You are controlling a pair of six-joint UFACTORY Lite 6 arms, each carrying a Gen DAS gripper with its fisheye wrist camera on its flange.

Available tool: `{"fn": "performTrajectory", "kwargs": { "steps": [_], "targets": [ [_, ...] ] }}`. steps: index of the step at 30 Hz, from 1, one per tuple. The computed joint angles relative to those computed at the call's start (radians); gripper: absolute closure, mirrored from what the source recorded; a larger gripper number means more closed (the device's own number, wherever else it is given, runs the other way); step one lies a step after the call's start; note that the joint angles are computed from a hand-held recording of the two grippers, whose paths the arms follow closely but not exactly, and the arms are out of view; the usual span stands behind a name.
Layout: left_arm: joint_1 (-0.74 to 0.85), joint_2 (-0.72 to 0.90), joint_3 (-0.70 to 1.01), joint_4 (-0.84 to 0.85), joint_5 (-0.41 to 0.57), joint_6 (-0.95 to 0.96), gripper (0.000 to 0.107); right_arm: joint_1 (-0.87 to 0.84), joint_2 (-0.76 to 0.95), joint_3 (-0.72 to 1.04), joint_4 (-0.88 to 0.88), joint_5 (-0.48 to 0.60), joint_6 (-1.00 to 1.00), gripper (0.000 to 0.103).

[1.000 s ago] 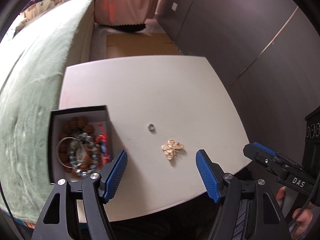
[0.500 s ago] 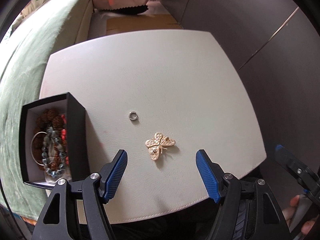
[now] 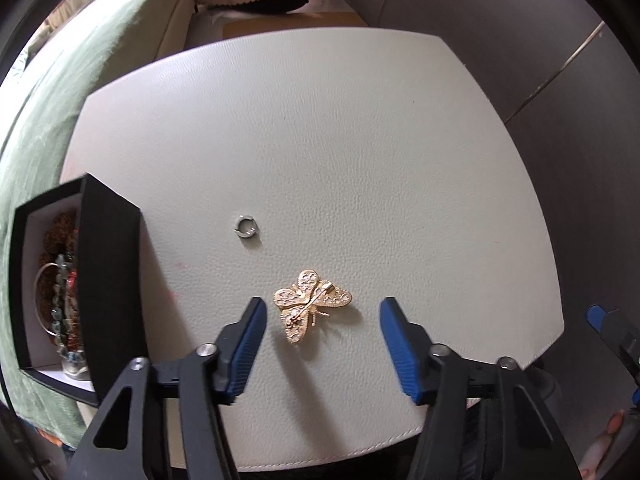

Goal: Organize jewelry
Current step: 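Move the left tool to the gold butterfly brooch and grasp it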

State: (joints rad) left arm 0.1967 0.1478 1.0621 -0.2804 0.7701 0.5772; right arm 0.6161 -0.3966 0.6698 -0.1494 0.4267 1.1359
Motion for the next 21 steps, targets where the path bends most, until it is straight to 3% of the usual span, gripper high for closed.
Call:
{"fn": "performTrajectory", "kwargs": {
  "steps": [7,16,21],
  "targets": [
    [-0.012,0.021,-0.002,0.003,-0.028,-0.018,0.065,0.004,0.03,0.02,-0.009,-0.006,0.01,0.014],
    [-0.019,0.114,0.109,0.005,0.022,-0.027,0.062,0.025,0.103,0.059,0.001,-0.027,-0.005,0.014],
    [-0.019,0.128,0.121,0.007,0.003,-0.028,0.061,0.044,0.123,0.077,-0.023,-0.017,0.025,0.014]
  ]
}}
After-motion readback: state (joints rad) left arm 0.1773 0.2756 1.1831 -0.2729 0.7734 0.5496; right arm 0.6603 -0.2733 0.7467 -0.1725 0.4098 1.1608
